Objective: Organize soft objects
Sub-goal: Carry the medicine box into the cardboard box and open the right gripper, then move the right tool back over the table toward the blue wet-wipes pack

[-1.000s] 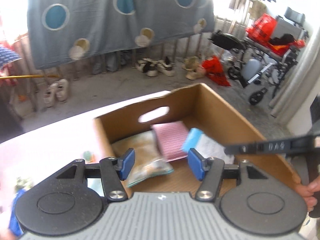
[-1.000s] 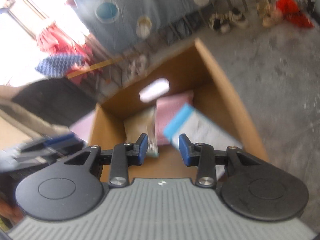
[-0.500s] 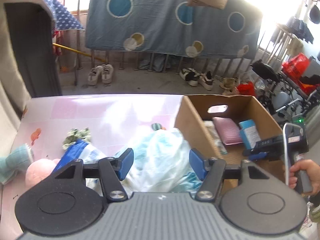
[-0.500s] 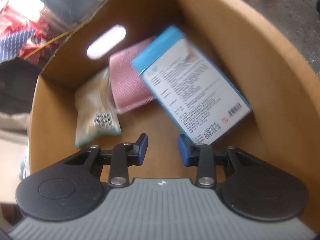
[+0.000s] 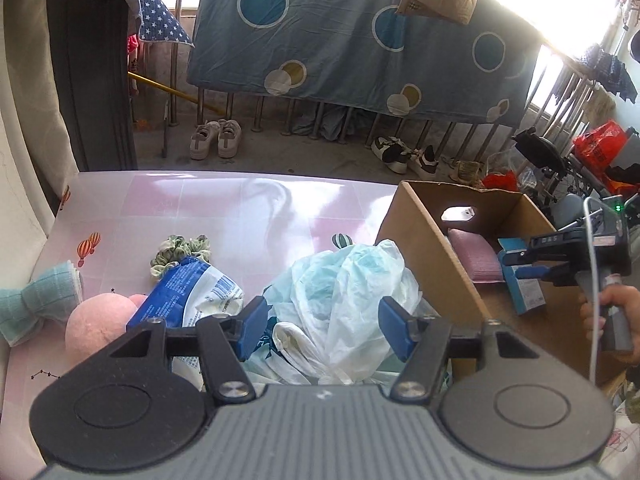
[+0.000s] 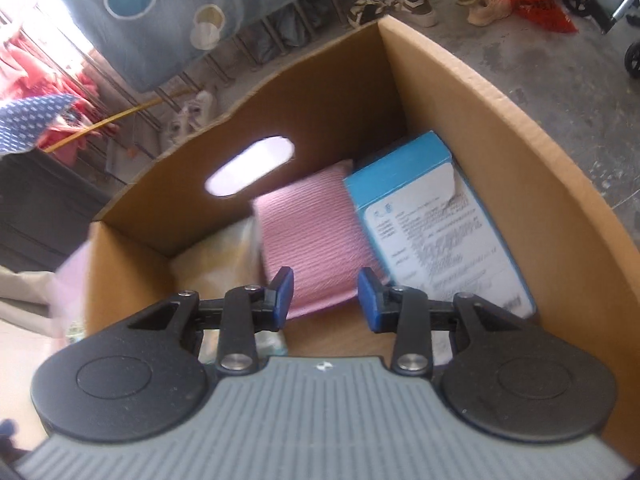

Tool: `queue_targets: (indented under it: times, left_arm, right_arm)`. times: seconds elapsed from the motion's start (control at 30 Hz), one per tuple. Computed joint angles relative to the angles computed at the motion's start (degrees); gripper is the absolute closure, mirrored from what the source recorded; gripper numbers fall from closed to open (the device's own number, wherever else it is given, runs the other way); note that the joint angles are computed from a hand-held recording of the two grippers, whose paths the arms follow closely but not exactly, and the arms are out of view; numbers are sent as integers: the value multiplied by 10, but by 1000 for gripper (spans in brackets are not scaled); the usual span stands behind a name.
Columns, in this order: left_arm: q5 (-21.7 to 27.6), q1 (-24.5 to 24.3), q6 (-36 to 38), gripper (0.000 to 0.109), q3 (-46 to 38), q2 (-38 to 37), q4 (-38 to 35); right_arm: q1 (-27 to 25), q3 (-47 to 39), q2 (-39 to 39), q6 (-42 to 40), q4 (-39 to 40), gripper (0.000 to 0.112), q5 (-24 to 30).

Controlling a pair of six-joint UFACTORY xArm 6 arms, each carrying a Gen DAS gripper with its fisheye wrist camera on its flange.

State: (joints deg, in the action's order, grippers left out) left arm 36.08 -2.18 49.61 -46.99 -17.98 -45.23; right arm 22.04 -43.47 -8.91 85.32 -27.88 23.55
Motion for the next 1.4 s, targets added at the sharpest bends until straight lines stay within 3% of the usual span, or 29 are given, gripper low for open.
queue_targets:
  times: [0.07,0.17,0.27,0.37,0.67,0.9,1.0,1.17,1.4]
  left_arm:
    - [2,6,13,46,8,-7,-10]
    - [16,16,29,46,13,-13,-27]
    - [26,20,32,46,19,-20,-33]
    - [37,27,33,46,25,-27,-32]
    - [48,73,38,45,51,-44,-12]
    - [54,114,44,41,71,-60,3]
    - [57,139,58,40,84,-75,-1]
    - [60,182,85,38,105,-101,-7]
    - [59,222,132,38,135,-126,-20]
  right_arm:
    - [15,17,-35,0,19,59,12]
    - [31,50,-106,-25,75,42,77]
    - [39,64,-125,-14,112,40,122]
    - [24,81,-114,14,126,40,104]
    - [-8,49,-48,111,3,39,56]
    - [-28,32,-23,129,-42,35,21]
    - [-30,52,-42,145,-42,34,-5]
    - [-7,85,-111,159,-30,32,7]
    - [65,116,-203,185,-38,32,-1]
